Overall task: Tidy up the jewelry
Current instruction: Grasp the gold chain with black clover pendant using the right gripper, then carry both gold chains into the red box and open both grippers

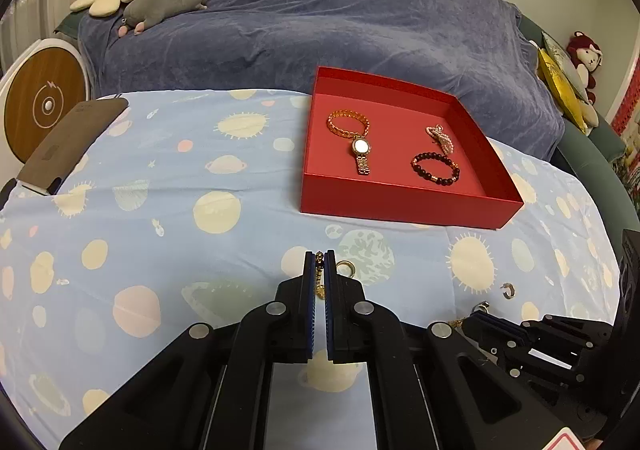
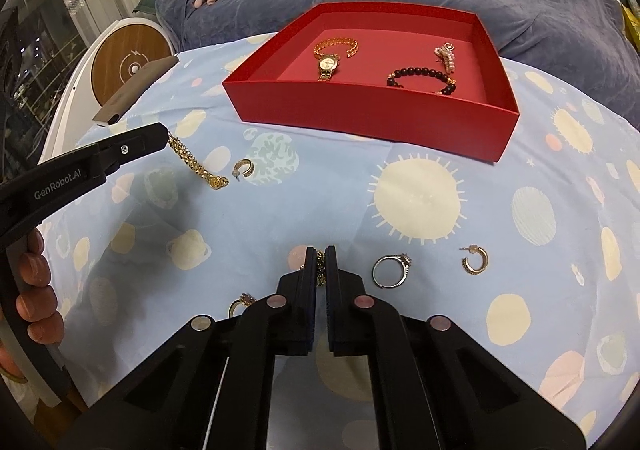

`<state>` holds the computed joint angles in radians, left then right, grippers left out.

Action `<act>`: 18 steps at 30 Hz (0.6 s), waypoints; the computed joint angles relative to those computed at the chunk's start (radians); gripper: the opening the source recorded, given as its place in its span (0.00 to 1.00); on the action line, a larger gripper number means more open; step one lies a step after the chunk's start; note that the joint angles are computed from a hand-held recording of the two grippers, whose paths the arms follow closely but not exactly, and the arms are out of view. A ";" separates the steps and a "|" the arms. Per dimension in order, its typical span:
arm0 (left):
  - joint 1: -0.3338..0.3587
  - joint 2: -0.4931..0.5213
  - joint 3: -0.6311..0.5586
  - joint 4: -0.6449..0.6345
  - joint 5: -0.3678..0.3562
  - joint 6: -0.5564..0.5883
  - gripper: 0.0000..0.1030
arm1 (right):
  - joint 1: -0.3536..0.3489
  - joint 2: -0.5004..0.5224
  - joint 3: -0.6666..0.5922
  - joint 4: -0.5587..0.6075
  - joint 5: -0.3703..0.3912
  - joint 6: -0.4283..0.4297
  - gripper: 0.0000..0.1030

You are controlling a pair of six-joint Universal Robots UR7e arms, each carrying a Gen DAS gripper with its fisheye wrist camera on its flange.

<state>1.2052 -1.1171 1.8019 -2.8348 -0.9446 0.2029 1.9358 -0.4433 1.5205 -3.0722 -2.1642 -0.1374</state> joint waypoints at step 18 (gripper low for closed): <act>-0.033 0.017 -0.036 -0.012 0.007 0.004 0.02 | 0.022 -0.101 0.030 -0.152 0.037 -0.025 0.03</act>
<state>1.1717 -1.1002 1.7654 -2.8471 -0.9374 0.2067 1.9574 -0.5440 1.5509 -3.2246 -2.1270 -0.1624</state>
